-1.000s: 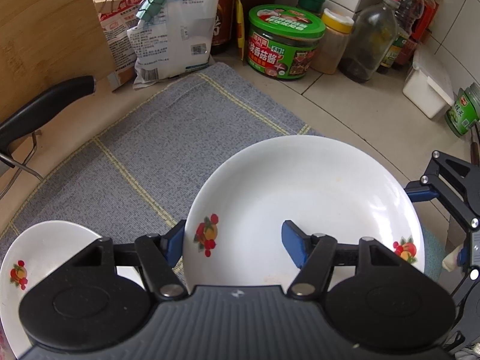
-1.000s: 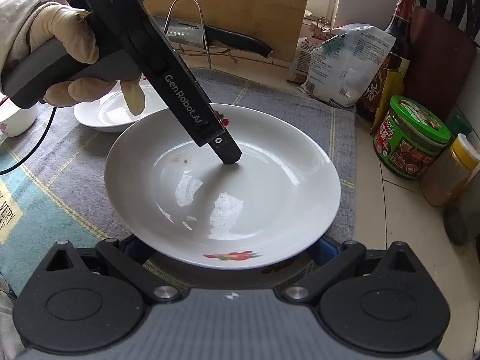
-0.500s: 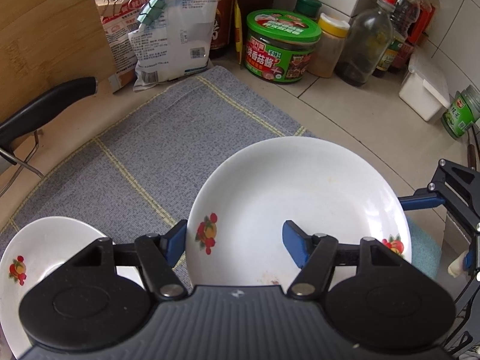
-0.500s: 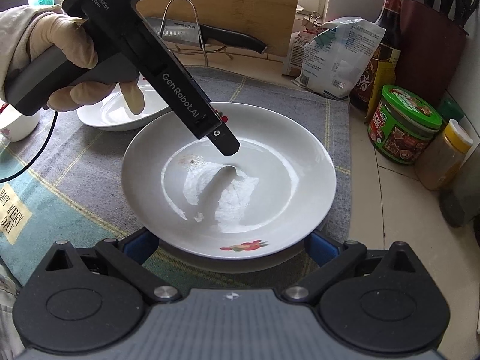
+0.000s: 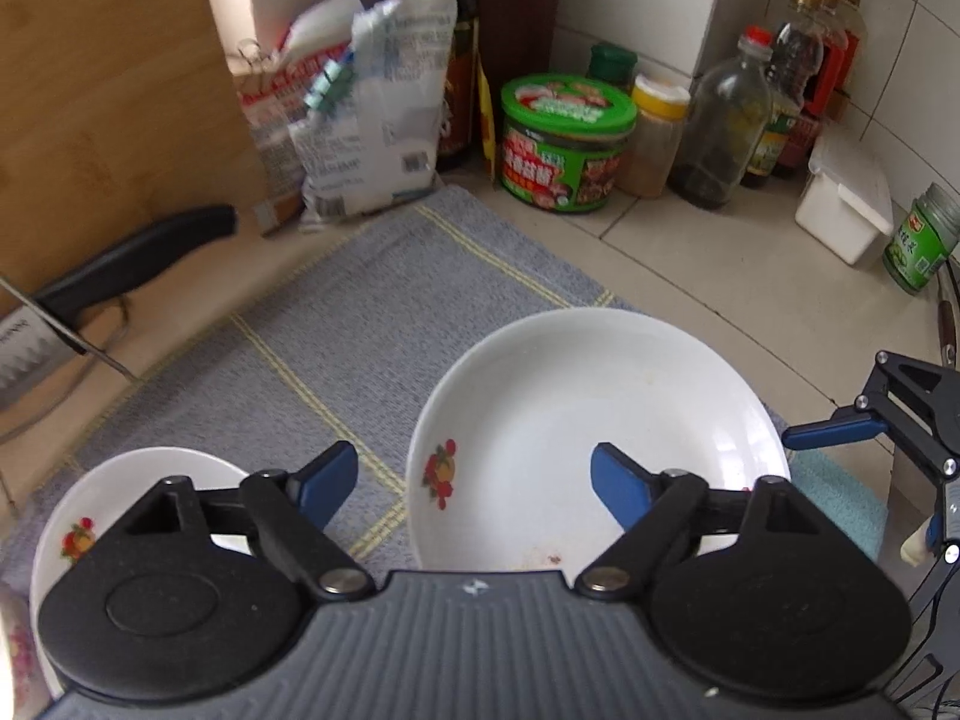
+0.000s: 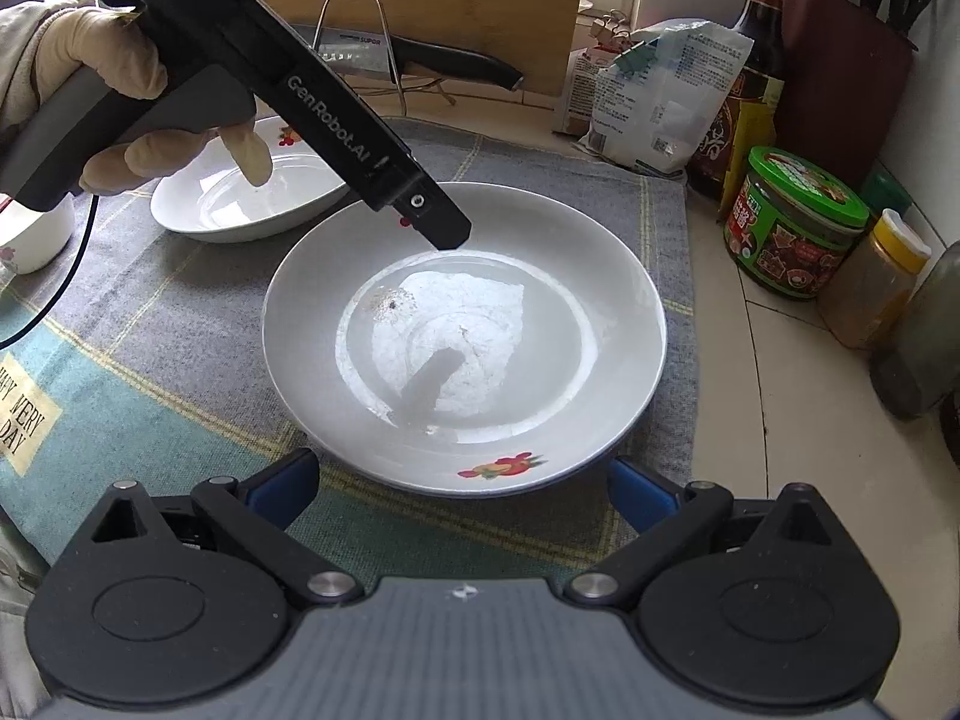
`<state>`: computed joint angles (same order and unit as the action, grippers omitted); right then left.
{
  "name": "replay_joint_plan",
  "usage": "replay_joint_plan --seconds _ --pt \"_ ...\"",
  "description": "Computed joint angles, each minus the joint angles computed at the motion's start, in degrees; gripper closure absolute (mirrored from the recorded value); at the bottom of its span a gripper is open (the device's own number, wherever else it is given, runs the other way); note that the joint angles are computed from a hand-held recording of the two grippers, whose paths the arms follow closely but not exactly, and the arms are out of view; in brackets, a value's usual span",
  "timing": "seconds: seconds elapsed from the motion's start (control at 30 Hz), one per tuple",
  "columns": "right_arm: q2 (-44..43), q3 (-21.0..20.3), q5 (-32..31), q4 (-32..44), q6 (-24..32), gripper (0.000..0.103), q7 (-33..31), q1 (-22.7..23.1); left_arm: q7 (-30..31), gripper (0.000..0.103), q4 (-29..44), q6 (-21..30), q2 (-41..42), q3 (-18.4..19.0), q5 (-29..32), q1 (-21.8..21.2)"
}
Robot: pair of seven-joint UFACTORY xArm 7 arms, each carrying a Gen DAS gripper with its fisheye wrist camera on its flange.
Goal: Organize plates and bowls
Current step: 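Open both grippers to release the plate rim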
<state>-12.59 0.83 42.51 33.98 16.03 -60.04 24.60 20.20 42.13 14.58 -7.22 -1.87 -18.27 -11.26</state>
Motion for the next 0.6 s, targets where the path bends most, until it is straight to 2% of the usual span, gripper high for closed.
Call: replay_joint_plan --seconds 0.17,0.27,0.47,0.6 --pt "0.30 0.59 0.25 -0.22 -1.76 0.000 0.90 0.57 -5.13 0.013 -6.17 -3.81 -7.66 -0.12 4.04 1.49" --pt "1.20 1.39 -0.21 -0.39 -4.17 0.000 2.73 0.84 -8.09 0.007 -10.11 -5.21 -12.55 0.78 4.96 1.68" --pt "-1.27 1.48 -2.66 -1.81 -5.25 0.000 7.19 1.63 -16.36 0.006 -19.02 -7.78 -22.89 -1.26 10.49 6.47" --pt "-3.47 0.30 -2.48 -2.45 -7.25 0.000 9.02 5.21 -16.69 0.003 -24.81 -7.48 -30.33 2.08 12.78 6.23"
